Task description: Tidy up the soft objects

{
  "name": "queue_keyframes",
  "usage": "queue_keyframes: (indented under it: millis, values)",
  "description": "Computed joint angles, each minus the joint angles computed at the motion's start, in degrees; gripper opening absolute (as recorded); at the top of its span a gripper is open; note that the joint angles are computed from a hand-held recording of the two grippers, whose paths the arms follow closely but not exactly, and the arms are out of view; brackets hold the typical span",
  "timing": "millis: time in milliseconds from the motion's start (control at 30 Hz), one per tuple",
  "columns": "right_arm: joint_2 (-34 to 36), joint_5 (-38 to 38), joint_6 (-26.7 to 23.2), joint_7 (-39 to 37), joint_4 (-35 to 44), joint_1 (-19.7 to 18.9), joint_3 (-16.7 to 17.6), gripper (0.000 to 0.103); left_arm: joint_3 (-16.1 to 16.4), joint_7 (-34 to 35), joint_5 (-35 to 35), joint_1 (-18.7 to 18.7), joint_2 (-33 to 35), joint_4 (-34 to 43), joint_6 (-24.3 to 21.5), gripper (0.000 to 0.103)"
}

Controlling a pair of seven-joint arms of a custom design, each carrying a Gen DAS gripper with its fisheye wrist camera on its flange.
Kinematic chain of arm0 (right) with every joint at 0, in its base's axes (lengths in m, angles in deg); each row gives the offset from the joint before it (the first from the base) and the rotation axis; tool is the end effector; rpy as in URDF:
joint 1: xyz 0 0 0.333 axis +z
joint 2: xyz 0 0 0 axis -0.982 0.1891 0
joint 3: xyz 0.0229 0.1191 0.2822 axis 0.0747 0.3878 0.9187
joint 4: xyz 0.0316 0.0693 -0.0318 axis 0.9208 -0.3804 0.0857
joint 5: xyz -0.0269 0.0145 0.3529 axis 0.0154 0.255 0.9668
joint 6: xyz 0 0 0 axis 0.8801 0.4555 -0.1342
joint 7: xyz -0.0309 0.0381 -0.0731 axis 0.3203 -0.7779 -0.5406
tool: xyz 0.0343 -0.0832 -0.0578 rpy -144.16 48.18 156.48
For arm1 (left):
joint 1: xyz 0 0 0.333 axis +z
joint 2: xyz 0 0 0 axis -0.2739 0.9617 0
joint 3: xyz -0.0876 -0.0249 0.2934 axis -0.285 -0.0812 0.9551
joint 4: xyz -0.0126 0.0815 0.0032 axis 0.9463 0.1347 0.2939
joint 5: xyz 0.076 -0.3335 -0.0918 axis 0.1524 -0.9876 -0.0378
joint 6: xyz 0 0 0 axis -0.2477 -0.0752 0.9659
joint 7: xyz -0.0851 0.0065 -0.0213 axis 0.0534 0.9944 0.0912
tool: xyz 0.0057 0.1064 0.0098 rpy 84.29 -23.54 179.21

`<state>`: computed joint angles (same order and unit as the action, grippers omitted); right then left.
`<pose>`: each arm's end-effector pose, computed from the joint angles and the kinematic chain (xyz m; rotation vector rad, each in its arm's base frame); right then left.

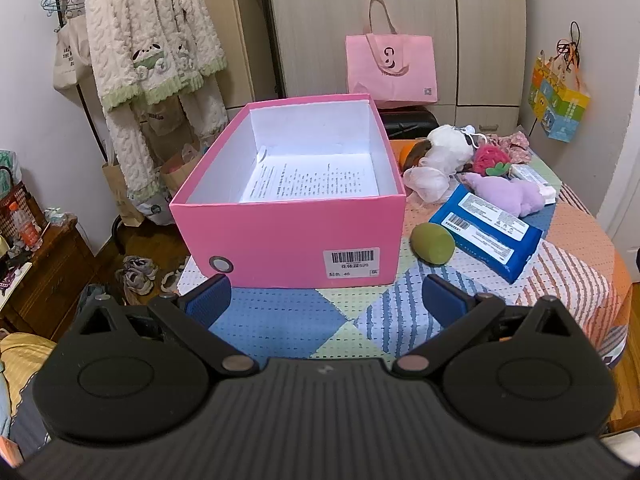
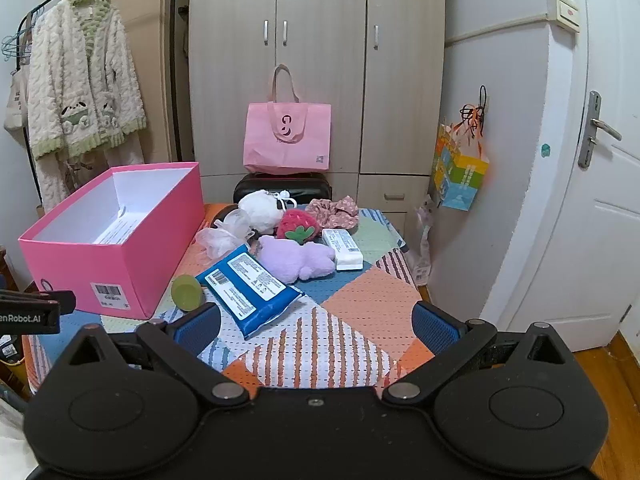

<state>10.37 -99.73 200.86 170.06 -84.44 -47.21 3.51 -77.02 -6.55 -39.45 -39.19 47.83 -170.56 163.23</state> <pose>0.6424 0.3374 0.4882 -1.6324 1.5694 -0.9085 0.6660 -0.2504 0.4746 -1.6878 1.5661 -0.6876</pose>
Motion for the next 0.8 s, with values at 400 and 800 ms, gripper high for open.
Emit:
queue_keyframes:
  millis: [400,800]
  values:
    - [-0.3,-1.1,1.0,2.2,-0.7,0.2,-0.6,0.103,1.8,-5.4,5.3,-0.5,-0.9,-2.7,6.8,0.103]
    - [-1.2,-5.8,4.4,7.8,-2.9,0.9,-2.4,0.103,3.9,-14.4,10.3,-1.7,-0.6,-3.7,10.7,0.102]
